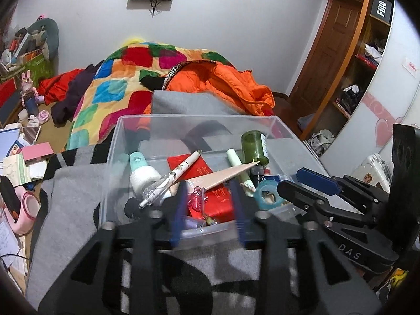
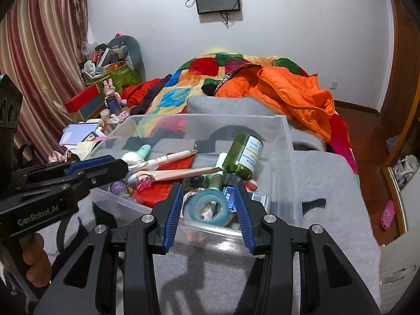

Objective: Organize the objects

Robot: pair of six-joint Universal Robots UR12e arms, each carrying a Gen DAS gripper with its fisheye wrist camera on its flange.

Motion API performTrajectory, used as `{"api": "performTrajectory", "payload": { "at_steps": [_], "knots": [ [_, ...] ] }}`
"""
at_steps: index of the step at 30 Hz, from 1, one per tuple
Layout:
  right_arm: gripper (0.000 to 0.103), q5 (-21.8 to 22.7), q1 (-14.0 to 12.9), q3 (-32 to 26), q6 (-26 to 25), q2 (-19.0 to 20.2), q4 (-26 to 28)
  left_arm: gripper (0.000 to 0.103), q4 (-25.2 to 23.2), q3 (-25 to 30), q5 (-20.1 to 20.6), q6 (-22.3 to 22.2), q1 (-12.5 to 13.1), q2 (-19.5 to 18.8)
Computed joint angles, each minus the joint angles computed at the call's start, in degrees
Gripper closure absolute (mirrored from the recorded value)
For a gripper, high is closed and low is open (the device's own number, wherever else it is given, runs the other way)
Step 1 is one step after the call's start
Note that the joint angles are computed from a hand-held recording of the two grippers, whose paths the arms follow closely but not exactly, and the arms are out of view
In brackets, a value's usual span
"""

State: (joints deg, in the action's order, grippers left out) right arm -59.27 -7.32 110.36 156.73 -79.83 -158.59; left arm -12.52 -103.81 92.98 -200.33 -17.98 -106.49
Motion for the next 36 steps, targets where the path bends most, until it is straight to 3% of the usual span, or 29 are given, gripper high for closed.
{"api": "performTrajectory", "payload": {
  "at_steps": [6, 12, 17, 22, 36],
  "knots": [
    [0.059, 2.16, -1.02, 0.88, -0.47, -1.27, -0.43, 0.051, 1.79, -0.99, 2.66, 1.02, -0.80, 1.13],
    [0.047, 4.24, -2.53, 2.53, -0.86, -3.17, -2.11, 0.035, 3.61, -2.68, 5.60, 1.95, -1.80, 2.59],
    [0.037, 5.73, -3.50, 3.94, -1.73, -4.69, -3.39, 0.014, 5.57, -4.24, 8.47, 1.71, -2.81, 3.53],
    [0.031, 6.47, -3.94, 5.48, -3.11, -5.73, -4.29, 0.008, 6.66, -5.43, 10.02, 0.63, -3.42, 3.96],
    [0.031, 6.80, -4.41, 6.87, -3.04, -6.44, -2.23, 0.008, 5.81, -6.77, 9.78, -0.92, -3.96, 4.21]
  ]
}}
